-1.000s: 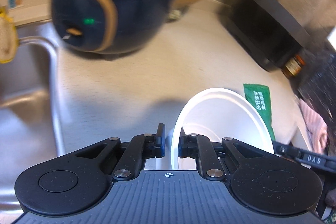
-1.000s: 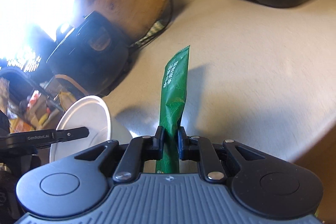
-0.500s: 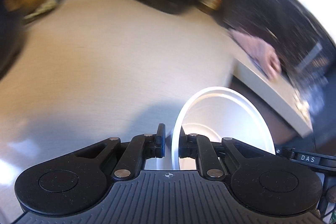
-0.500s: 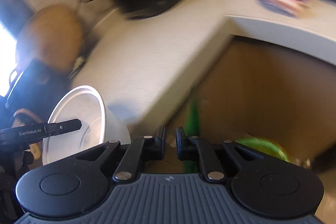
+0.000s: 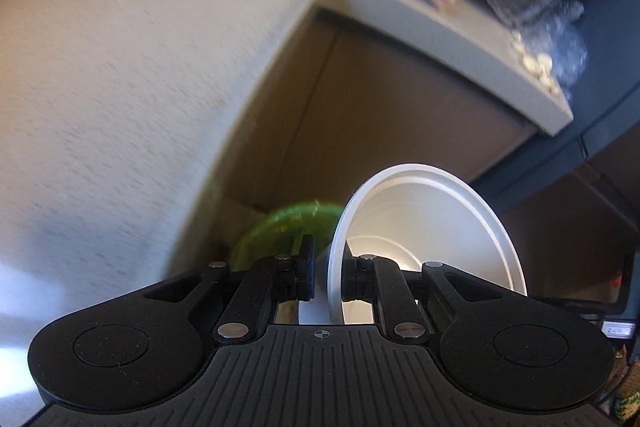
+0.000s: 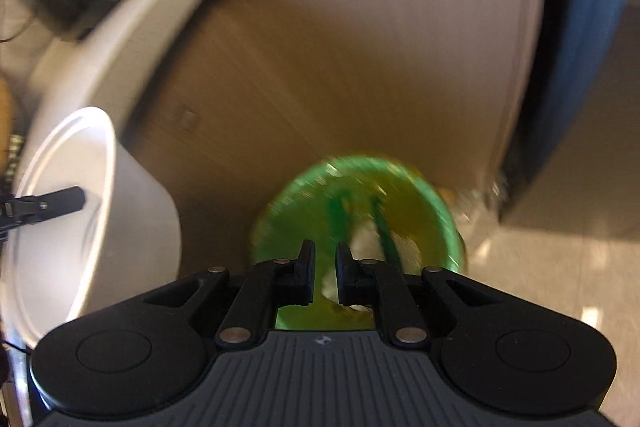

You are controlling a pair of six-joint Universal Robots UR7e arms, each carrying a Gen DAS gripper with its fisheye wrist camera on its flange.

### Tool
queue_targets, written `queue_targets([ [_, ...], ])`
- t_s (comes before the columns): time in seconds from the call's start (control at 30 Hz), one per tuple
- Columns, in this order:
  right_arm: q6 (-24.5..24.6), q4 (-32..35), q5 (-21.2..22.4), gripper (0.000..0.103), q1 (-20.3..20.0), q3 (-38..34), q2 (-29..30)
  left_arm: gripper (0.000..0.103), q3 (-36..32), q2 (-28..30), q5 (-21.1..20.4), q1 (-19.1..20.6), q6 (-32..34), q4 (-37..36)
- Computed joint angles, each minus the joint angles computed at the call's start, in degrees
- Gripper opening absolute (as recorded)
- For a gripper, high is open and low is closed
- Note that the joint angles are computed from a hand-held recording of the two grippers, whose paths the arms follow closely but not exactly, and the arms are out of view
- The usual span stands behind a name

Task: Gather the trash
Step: 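Open the right gripper over the bin while the left gripper releases the bowl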

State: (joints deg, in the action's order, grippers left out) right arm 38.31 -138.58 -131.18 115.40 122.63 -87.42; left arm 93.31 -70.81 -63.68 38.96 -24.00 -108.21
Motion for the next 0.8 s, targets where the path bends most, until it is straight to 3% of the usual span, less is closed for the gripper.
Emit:
queue_targets([
  [0.17, 2.19, 1.08, 1.11, 0.011, -3.26, 3.84, -1.76, 0.014, 1.11, 3.03, -1.29, -0.26, -1.39, 5.99],
  [0.33, 2.32, 0.21, 3.52, 0.011, -7.17, 6.58, -3.21, 0.014, 3.03, 7.32, -3.65, 2.56, -9.52, 9.06],
  [0.43, 1.56, 1.17, 4.86, 0.011, -9.62, 7.49, -4.28, 0.013, 4.3, 9.54, -4.12, 4.6, -13.58, 7.28],
  [0.63, -1.42, 2.42, 6.49, 0.011, -13.04, 7.62, -4.51, 0.014, 5.93, 14.94, 2.02, 5.7, -14.09, 0.76],
  [0.73, -3.33, 2.24, 7.89, 0.012, -14.03, 6.92, -3.57, 0.025, 6.21, 16.76, 1.29, 6.83, -13.57, -2.44],
  [0.8, -5.37, 1.88, 9.12, 0.012, -14.95, 6.24, -2.68, 0.026, 5.49, 17.82, 0.85, 7.22, -13.21, -2.43],
])
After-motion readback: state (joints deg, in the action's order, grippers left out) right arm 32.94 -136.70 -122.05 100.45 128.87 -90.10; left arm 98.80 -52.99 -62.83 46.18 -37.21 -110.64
